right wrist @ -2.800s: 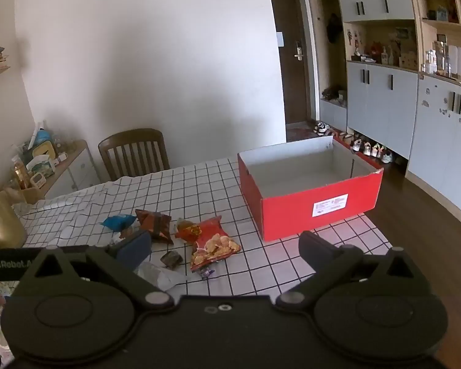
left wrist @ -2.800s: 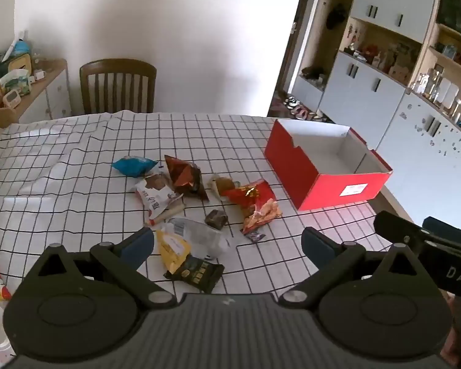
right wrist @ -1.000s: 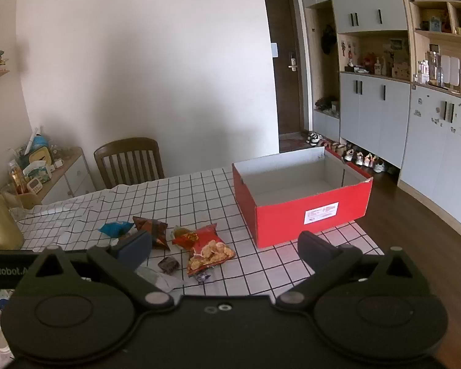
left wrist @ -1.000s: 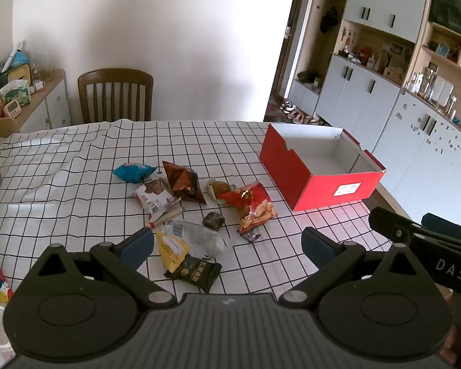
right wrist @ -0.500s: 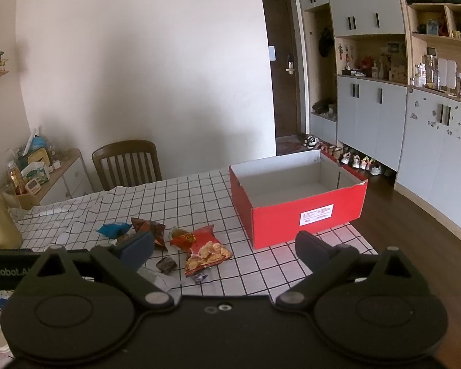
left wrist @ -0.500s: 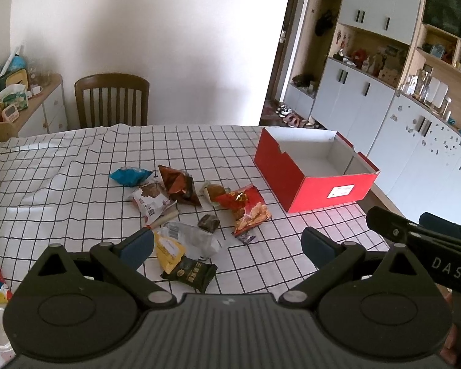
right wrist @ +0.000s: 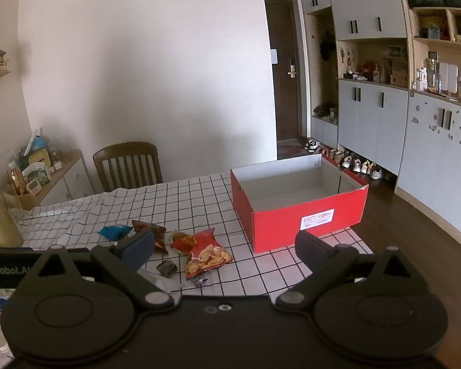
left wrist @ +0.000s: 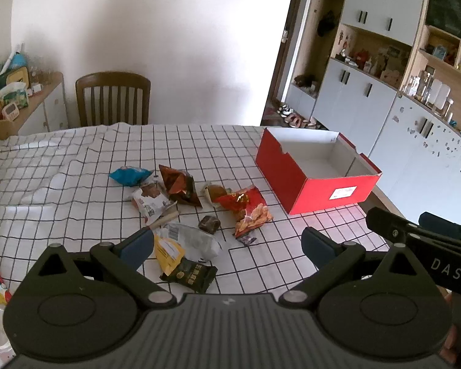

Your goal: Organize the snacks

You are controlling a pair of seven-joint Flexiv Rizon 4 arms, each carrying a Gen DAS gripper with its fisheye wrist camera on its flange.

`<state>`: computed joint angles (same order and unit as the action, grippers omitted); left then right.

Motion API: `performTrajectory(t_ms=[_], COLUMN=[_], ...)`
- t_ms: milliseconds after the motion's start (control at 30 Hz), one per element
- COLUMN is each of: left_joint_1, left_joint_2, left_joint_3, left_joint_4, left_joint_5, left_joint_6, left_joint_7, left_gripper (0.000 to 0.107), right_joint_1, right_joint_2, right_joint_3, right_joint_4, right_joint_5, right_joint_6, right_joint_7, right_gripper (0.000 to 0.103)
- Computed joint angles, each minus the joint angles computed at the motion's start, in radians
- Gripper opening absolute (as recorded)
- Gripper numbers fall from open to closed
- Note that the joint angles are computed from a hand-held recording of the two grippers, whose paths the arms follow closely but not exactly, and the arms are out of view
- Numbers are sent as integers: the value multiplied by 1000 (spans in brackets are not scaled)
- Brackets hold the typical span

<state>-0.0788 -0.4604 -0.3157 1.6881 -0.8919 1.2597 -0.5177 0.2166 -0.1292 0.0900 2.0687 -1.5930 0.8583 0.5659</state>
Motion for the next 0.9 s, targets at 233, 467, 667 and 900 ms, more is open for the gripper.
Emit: performTrajectory(t_ms=[233,467,667,900], left_joint_1=[-30,-56,-60,-63], left_joint_2=[-58,-157,-247,-375], left_joint_3=[42,121,154,195], left_joint_4=[-77,-222,-358,-574], left_joint_5=[109,293,410,501], left_joint_6=[-16,-115,-209,-427], left_joint_7=[-105,-330,-484,-649], left_gripper=[103,103,103,103], right_joint_1=[-31,-74,-103,-110], right_joint_2=[-37,-121,-208,-302], right_joint_3=[-28,-67,-103,-153], right_joint_4=[-33,-109,-179,-253], right_joint_5=[-15,-26,19,164], right_joint_6=[83,240,378,496], right_joint_7=[-11,-74,-193,-435], right_gripper=[98,99,99,99])
